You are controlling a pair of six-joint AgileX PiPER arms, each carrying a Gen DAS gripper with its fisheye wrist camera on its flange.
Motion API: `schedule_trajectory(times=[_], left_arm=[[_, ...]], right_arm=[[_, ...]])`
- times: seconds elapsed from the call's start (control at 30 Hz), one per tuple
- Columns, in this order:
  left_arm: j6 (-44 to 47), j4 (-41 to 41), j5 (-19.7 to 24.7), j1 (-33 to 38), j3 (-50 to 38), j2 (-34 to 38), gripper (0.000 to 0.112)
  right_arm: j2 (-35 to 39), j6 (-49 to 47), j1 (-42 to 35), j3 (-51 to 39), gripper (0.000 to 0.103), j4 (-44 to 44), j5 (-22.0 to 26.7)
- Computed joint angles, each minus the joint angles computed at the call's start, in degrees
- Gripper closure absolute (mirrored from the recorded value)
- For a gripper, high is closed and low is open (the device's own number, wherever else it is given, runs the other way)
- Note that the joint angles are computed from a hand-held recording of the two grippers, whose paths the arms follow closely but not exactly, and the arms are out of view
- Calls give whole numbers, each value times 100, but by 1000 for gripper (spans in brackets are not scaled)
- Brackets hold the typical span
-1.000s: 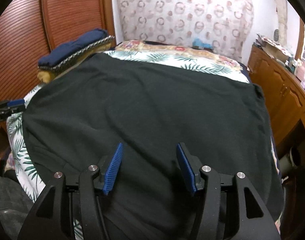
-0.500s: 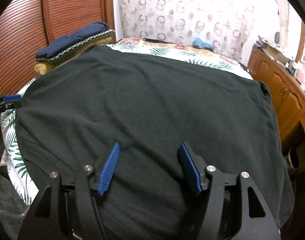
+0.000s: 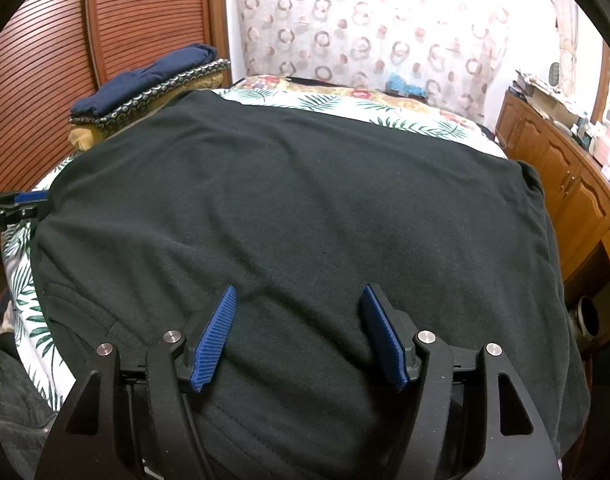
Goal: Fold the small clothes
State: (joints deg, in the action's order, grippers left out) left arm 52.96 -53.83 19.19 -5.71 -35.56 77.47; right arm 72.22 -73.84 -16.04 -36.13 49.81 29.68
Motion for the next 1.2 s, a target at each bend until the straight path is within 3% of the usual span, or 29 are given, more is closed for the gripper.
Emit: schedule_trajectory(times=[0.2,0.37,0.5,0.6,0.73,0.93,1.2], left_arm=[[338,-293,-158,-105,59,15,61],[703,-455,-153,-92,118,-18,75],[688,-424,-81,-22,82,-3,76],[481,-250,-241,-154,131,-43,76],[527,-315,-291,-166,150,-39,75],[538,-356,-335,-183,179,-44,75],[560,-401,-337,-186,195,-47,75]], right_arm=[[-3,-16,4,16,36,19,-12],[-1,-43,-11,17,36,35,-2],[-33,-81,-125,10,36,74,127],[-331,-316,-824,3,36,225,597],[-522,-905,-2578,-296,37,373,1645],[143,-1207,-4242,-1029,54,319,2229],[855,-933,-4181,-1347,75,-4,2458]])
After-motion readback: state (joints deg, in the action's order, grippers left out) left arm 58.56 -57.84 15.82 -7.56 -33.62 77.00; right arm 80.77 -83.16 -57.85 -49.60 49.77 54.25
